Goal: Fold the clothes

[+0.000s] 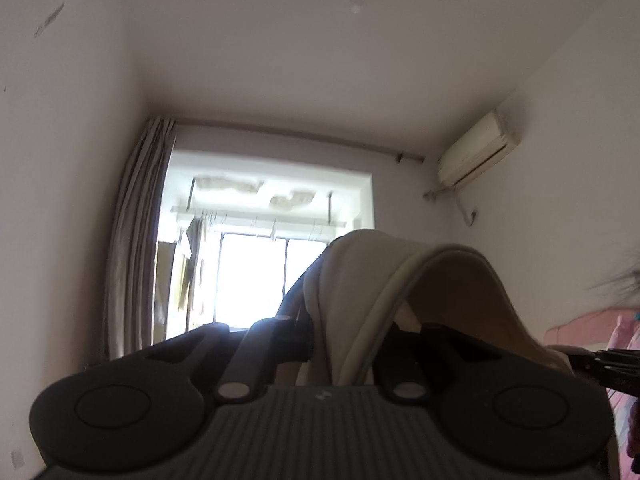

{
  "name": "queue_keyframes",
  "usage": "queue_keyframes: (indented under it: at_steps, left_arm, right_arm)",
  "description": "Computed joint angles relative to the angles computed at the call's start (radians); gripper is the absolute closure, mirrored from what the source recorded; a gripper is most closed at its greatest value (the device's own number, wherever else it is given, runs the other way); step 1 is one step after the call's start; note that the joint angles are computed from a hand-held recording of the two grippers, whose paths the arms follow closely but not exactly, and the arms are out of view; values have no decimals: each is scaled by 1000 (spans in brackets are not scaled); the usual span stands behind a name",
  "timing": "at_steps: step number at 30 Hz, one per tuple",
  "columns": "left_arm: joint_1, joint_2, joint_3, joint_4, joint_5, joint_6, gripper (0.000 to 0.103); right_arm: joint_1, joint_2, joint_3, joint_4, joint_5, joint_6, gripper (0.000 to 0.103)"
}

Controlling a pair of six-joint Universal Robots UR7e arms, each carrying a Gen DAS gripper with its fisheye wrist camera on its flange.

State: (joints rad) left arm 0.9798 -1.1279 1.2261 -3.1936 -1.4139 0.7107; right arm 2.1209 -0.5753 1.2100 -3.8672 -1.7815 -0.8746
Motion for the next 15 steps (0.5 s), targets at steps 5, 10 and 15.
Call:
queue_keyframes:
  at_steps: [5, 10, 15]
  left_arm:
    - [105, 113, -69, 58, 49, -12, 91]
    - [213, 287, -222, 206, 152, -92, 91]
    - [266, 537, -599, 421, 185, -191, 91]
  right_arm:
    - [-52, 22, -31, 163, -79, 104, 96]
    - [-147, 121, -107, 342, -175, 200, 96]
    - [-216, 271, -337, 489, -224, 188, 96]
